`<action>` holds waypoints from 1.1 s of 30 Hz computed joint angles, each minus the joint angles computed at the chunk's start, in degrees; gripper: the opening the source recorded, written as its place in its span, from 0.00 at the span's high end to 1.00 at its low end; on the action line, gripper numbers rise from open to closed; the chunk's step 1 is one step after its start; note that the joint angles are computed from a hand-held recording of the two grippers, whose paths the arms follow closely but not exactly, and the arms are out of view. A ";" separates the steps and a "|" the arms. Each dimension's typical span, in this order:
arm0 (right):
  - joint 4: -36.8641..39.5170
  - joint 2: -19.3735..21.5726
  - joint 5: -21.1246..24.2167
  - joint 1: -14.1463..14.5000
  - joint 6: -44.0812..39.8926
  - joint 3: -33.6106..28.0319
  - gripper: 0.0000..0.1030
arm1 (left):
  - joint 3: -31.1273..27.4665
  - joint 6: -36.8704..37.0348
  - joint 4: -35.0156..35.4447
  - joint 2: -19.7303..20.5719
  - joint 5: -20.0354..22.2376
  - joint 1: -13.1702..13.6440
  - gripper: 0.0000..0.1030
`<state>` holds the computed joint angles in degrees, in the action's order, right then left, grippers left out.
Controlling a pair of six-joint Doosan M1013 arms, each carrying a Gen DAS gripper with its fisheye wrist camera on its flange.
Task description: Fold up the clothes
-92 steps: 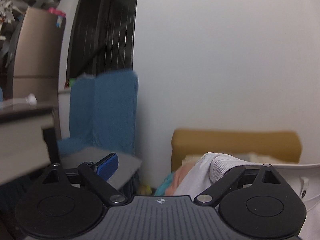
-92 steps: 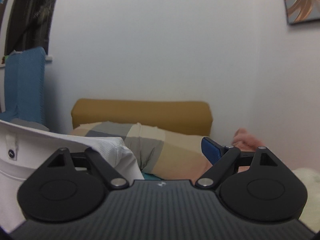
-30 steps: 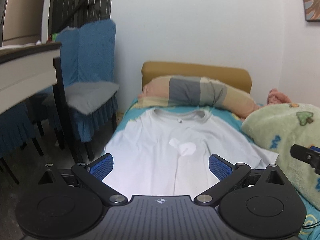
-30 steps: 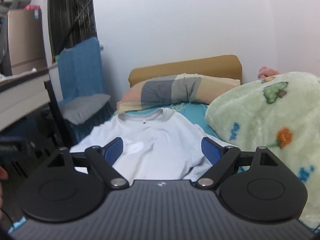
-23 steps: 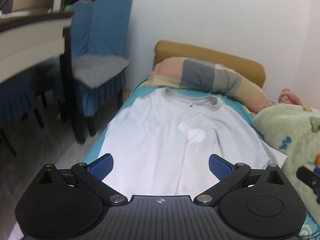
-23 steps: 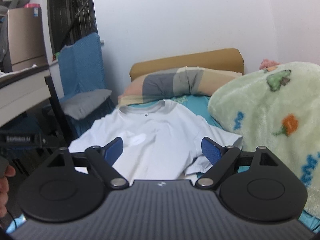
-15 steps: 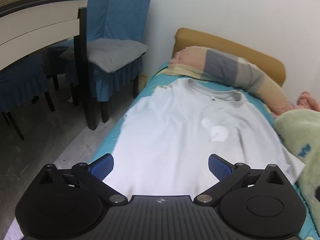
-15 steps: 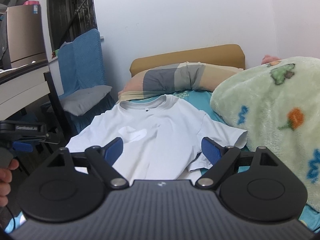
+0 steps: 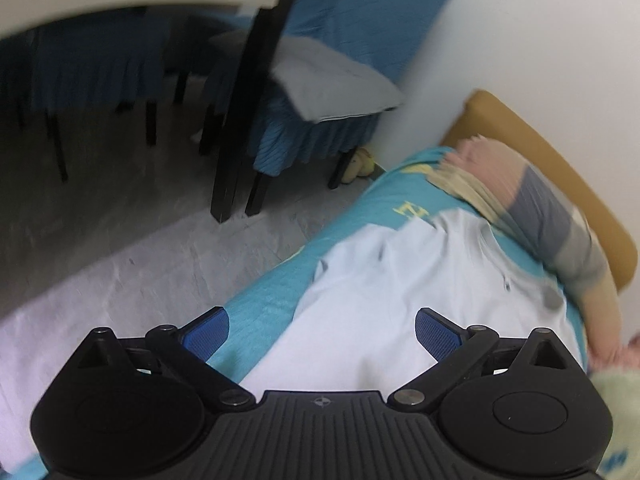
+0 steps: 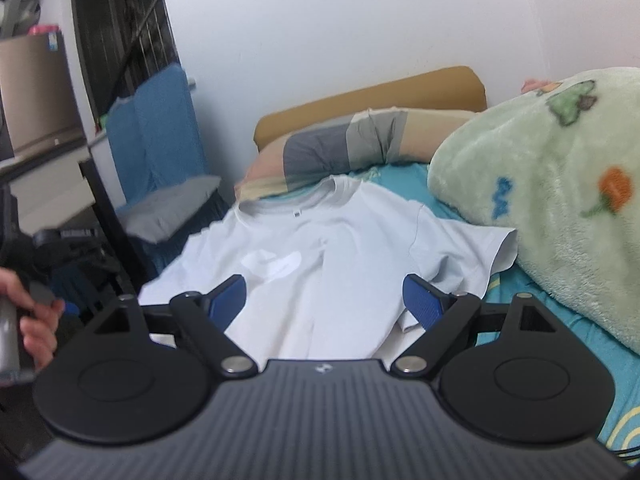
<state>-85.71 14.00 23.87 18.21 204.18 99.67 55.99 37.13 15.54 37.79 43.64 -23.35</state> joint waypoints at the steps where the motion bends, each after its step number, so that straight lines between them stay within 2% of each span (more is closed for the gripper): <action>1: 1.13 0.32 -0.40 -0.19 -1.02 -0.21 0.16 | -0.61 -0.93 -0.93 0.67 -0.33 0.41 0.02; 5: 5.27 1.49 -1.95 -1.14 -3.25 -0.85 0.16 | -3.55 -1.46 -4.61 3.86 -1.81 1.74 0.03; 9: 7.64 2.57 -2.96 -2.01 -3.74 -1.28 0.16 | -6.13 -0.79 -3.23 6.99 -3.79 1.85 0.04; 13: 5.04 3.46 -3.79 -2.87 0.84 -1.57 0.16 | -9.00 2.07 -4.42 9.80 -6.61 1.96 0.06; 15: 1.48 3.89 -4.73 -3.34 4.81 -1.50 0.16 | -10.90 1.19 -1.53 11.18 -6.14 1.54 0.11; 17: 1.31 4.62 -4.21 -3.62 4.89 -2.03 0.16 | -13.49 1.30 -0.19 12.84 -4.41 1.24 0.23; 19: 1.44 5.30 -2.92 -3.83 5.14 -2.53 0.16 | -16.13 2.75 -0.94 14.32 -1.73 1.13 0.48; 20: 1.33 5.56 -2.57 -4.03 5.78 -2.69 0.16 | -17.63 3.11 0.19 15.11 0.04 0.86 0.54; 21: 1.28 5.69 -2.37 -4.28 6.74 -2.71 0.16 | -19.15 3.50 1.39 15.92 1.82 0.57 0.66; 22: 1.25 5.67 -2.38 -4.51 7.86 -2.55 0.16 | -20.95 4.28 4.16 16.77 3.79 0.04 0.88; 23: 1.22 5.60 -2.47 -4.74 9.02 -2.33 0.16 | -23.11 5.81 6.81 17.77 6.32 -0.55 0.95; 25: 1.45 5.34 -2.59 -5.09 11.06 -1.83 0.16 | -25.35 7.90 13.47 18.69 9.20 -2.02 0.98; 27: 2.14 5.04 -2.75 -5.36 12.41 -1.45 0.16 | -22.51 9.17 25.35 17.39 6.33 -4.21 0.98; 30: 0.19 4.45 -1.84 -5.32 15.81 -0.80 0.16 | -16.19 13.98 38.89 14.54 -1.47 -7.37 0.98; 31: -0.56 4.32 -1.19 -5.22 16.78 -0.67 0.16 | -13.90 16.33 40.95 13.40 -4.85 -8.27 0.99; 33: -1.42 4.11 -0.33 -5.14 18.23 -0.44 0.16 | -10.35 23.17 37.85 11.53 -10.72 -9.64 0.99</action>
